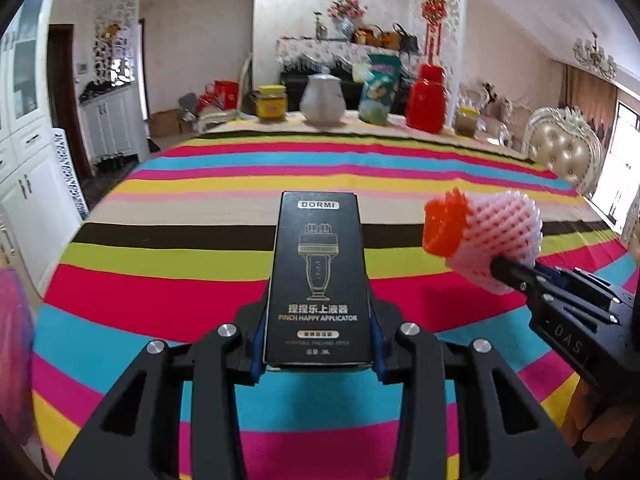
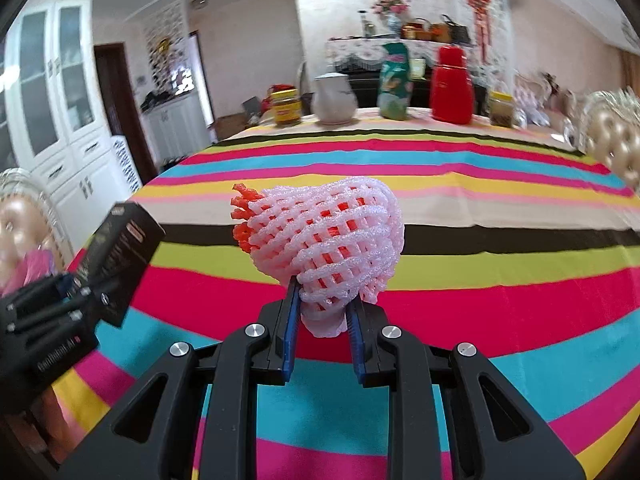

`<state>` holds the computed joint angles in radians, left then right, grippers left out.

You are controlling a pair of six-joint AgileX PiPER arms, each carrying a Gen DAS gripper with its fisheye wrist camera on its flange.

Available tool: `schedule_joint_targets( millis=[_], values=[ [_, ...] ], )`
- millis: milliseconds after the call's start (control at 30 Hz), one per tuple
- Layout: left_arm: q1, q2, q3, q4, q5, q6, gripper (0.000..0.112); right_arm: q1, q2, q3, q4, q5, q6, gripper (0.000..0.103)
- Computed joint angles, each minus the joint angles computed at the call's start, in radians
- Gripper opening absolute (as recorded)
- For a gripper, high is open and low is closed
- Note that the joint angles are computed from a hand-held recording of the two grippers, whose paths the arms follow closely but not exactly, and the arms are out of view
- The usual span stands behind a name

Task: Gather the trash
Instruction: 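Carry the black box and fruit net to the pink bin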

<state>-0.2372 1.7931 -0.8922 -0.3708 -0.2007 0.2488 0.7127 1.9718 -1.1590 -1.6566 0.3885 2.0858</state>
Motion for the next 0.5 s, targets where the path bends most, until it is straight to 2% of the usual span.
schedule_joint_targets(
  millis=[333,500],
  values=[
    [0.124,-0.131,0.184,0.331,-0.046,-0.256,0.038,0.071,0.005,-0.063,0.166,-0.001,-0.217,0.022],
    [0.171,-0.177,0.253,0.456,-0.086,-0.351,0.038,0.134,0.025,-0.112,0.272,0.035,-0.342,0.022]
  ],
)
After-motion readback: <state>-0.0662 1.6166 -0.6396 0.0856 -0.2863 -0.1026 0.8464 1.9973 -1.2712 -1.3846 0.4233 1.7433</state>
